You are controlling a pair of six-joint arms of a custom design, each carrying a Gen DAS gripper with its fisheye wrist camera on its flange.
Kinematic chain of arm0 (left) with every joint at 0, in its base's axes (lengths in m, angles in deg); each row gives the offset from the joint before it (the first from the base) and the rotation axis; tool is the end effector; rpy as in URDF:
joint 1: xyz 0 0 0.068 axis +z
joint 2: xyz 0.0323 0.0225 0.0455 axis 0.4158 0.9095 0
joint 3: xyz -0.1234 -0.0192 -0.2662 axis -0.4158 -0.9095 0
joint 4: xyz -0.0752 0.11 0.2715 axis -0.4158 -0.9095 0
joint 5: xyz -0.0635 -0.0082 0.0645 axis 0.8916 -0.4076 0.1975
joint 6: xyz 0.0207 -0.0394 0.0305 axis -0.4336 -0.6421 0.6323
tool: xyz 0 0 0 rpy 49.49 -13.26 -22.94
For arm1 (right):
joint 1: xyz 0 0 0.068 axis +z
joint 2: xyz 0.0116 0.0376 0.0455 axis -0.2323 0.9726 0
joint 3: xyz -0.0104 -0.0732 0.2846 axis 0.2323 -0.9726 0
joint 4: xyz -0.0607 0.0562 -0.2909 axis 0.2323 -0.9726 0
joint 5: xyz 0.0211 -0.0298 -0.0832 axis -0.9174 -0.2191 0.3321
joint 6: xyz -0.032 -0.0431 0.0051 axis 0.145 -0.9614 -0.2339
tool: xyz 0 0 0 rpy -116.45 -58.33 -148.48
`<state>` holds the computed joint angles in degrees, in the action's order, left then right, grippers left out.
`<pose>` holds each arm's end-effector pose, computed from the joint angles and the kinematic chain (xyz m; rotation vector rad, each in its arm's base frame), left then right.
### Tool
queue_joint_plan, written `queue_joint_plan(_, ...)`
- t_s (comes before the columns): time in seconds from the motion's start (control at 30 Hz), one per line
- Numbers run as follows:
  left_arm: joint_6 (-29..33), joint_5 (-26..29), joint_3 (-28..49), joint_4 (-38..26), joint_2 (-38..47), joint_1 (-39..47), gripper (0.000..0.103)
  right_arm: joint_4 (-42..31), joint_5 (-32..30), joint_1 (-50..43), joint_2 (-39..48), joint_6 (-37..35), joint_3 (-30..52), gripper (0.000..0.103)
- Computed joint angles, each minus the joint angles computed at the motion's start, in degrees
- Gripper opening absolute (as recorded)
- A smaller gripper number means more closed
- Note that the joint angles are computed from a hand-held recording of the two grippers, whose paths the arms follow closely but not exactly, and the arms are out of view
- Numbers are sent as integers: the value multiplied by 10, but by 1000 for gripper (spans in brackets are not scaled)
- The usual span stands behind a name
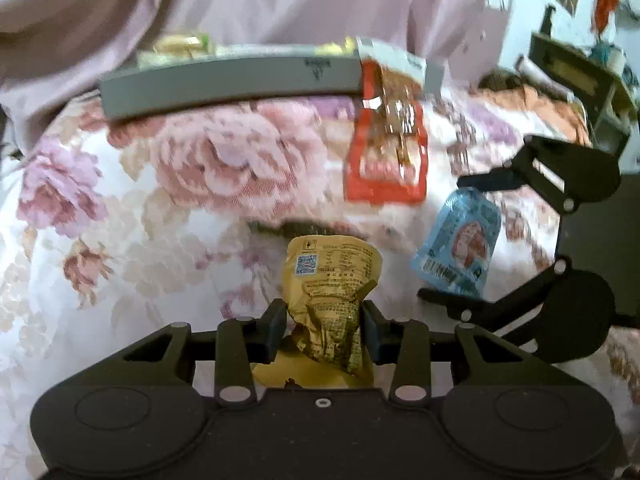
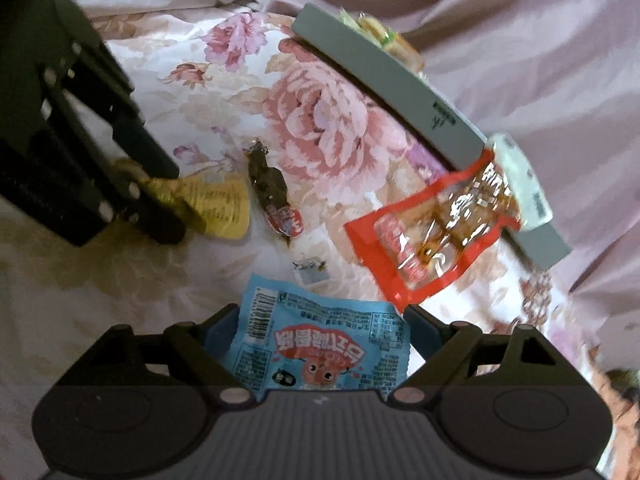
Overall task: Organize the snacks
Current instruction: 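Close left gripper on the yellow packet while right gripper closes on the blue packet, then carry both packets over the grey box, lower them in and open both grippers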
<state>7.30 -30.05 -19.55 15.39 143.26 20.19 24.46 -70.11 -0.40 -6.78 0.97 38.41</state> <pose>0.2067 -0.0279 0.0862 0.4509 2.2992 -0.3629 0.2127 0.0457 0.0853 -0.9766 2.0670 -0.3586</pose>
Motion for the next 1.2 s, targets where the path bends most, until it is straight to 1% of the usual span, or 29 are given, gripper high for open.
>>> queue_joint_plan(0.1, -17, 10, -6, -7, -34, 7, 42, 50, 12, 1, 6, -10, -12, 90)
queue_joint_plan(0.2, -34, 19, -16, -3, -71, 12, 42, 79, 6, -8, -2, -7, -22, 90)
queue_joint_plan(0.3, -59, 12, -32, 44, -92, 15, 43, 96, -2, -15, -23, -1, -31, 90)
queue_joint_plan(0.4, -81, 1, -39, 85, -94, 21, 43, 117, -10, -17, -50, 0, -43, 90)
queue_joint_plan(0.57, -133, -1, -31, 140, -65, 37, 43, 176, -13, -13, -63, -5, -54, 90)
queue_joint_plan(0.73, -145, -38, -17, 226, -9, 31, 43, 180, -25, -6, -95, -12, -55, 90)
queue_joint_plan(0.83, -163, -49, 16, 255, 21, 28, 43, 197, -33, -4, -100, 3, -50, 90)
queue_joint_plan(0.93, -179, -47, 54, 301, 56, 25, 43, 257, -32, -3, -57, 18, -37, 90)
queue_joint_plan(1.03, -193, -38, 100, 338, 99, 25, 43, 353, -21, 0, 18, 35, -17, 91)
queue_joint_plan(1.17, -276, 30, 169, 369, 162, 51, 44, 465, 1, 10, 120, 36, 35, 91)
queue_joint_plan(1.2, -293, 47, 185, 392, 185, 58, 44, 486, 6, 14, 142, 32, 52, 91)
